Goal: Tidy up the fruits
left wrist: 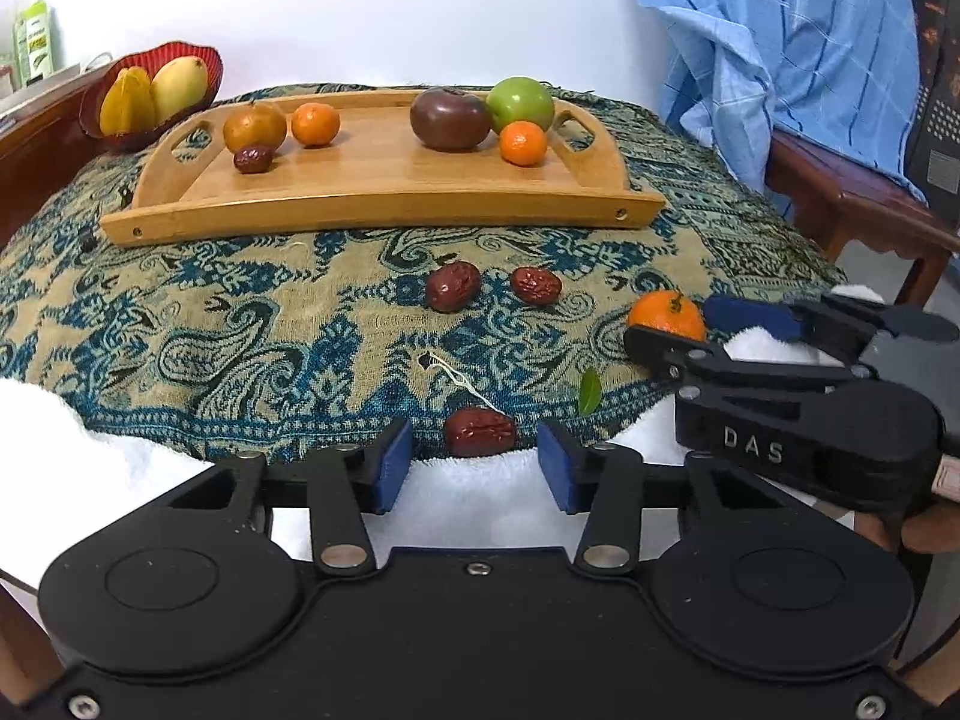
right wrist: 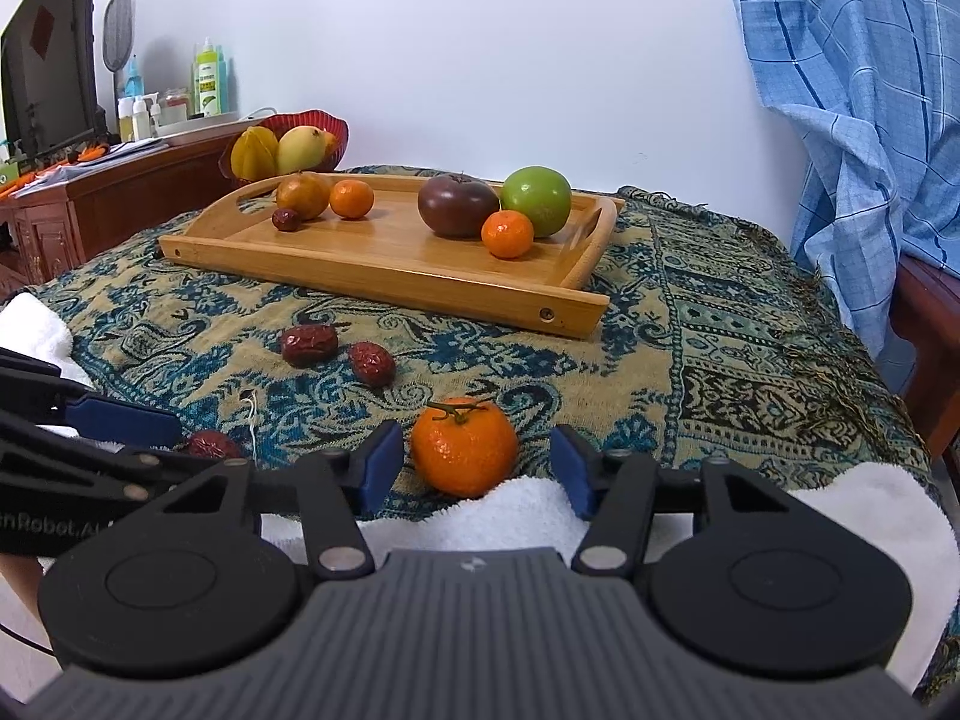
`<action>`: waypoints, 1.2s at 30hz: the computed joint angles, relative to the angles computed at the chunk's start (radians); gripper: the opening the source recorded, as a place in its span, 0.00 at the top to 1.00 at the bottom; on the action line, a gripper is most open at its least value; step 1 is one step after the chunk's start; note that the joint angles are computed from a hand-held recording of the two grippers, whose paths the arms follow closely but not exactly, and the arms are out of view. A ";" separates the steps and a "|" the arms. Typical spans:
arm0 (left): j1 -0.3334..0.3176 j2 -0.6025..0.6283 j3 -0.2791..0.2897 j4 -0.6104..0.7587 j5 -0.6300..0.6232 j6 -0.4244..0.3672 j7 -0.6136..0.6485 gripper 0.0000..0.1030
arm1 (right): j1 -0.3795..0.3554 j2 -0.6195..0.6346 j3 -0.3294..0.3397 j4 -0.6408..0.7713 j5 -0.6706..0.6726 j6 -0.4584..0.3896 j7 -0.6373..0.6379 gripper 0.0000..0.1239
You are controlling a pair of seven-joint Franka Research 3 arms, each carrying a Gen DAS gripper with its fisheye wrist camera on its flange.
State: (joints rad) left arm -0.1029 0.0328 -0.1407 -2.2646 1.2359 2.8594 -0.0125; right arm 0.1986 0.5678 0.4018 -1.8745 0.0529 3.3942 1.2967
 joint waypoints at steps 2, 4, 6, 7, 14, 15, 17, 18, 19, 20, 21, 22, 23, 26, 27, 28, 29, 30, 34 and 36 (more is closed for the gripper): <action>0.000 0.006 0.000 0.005 -0.004 -0.004 -0.002 0.64 | -0.001 0.000 0.001 0.001 -0.001 -0.003 0.000 0.50; -0.002 0.012 0.001 0.011 -0.006 -0.005 0.008 0.70 | -0.002 0.001 0.001 0.002 -0.001 -0.006 0.000 0.50; -0.003 0.017 0.003 0.014 -0.006 -0.005 0.015 0.72 | -0.002 0.001 0.002 0.002 -0.001 -0.006 0.000 0.50; -0.005 0.019 0.004 0.015 -0.007 -0.005 0.019 0.73 | -0.002 0.001 0.002 0.002 0.000 -0.006 -0.001 0.50; -0.011 0.027 0.007 0.022 -0.002 -0.012 0.019 0.74 | 0.023 0.000 -0.023 0.007 0.014 -0.020 -0.015 0.50; -0.011 0.028 0.008 0.023 -0.003 -0.010 0.020 0.74 | 0.023 0.000 -0.023 0.008 0.016 -0.021 -0.018 0.50; -0.011 0.029 0.010 0.023 -0.005 -0.007 0.022 0.74 | 0.023 0.000 -0.022 0.009 0.020 -0.022 -0.022 0.51; -0.012 0.029 0.010 0.023 -0.004 -0.008 0.021 0.74 | 0.023 0.001 -0.022 0.010 0.022 -0.024 -0.024 0.51; -0.011 0.030 0.010 0.024 -0.003 -0.007 0.021 0.74 | 0.022 0.002 -0.020 0.012 0.023 -0.026 -0.026 0.51; -0.012 0.030 0.010 0.024 -0.004 -0.009 0.022 0.74 | 0.021 0.002 -0.020 0.013 0.025 -0.028 -0.028 0.51; -0.012 0.030 0.010 0.024 -0.004 -0.009 0.022 0.74 | 0.022 0.003 -0.020 0.015 0.028 -0.031 -0.030 0.51; -0.012 0.031 0.011 0.025 -0.002 -0.008 0.022 0.74 | 0.022 0.003 -0.019 0.015 0.030 -0.031 -0.033 0.51; -0.012 0.031 0.012 0.025 -0.002 -0.008 0.023 0.74 | 0.022 0.004 -0.019 0.017 0.031 -0.033 -0.036 0.52; -0.012 0.031 0.012 0.025 0.001 -0.008 0.019 0.75 | 0.030 0.005 -0.027 0.021 0.040 -0.038 -0.044 0.53; -0.012 0.031 0.013 0.026 0.009 -0.007 0.013 0.75 | 0.030 0.005 -0.026 0.021 0.043 -0.038 -0.046 0.53; -0.013 0.030 0.013 0.027 0.022 -0.011 0.001 0.75 | 0.030 0.005 -0.026 0.022 0.045 -0.038 -0.048 0.54; -0.014 0.030 0.013 0.028 0.037 -0.017 -0.008 0.75 | 0.032 0.006 -0.027 0.023 0.047 -0.037 -0.050 0.54; -0.014 0.031 0.013 0.030 0.043 -0.021 -0.006 0.75 | 0.032 0.006 -0.027 0.023 0.049 -0.037 -0.052 0.55; -0.008 0.028 0.015 0.027 0.035 -0.017 -0.006 0.75 | 0.038 0.005 -0.033 0.023 0.057 -0.032 -0.055 0.58; -0.008 0.026 0.014 0.026 0.046 -0.024 -0.014 0.75 | 0.038 0.004 -0.033 0.022 0.058 -0.029 -0.056 0.60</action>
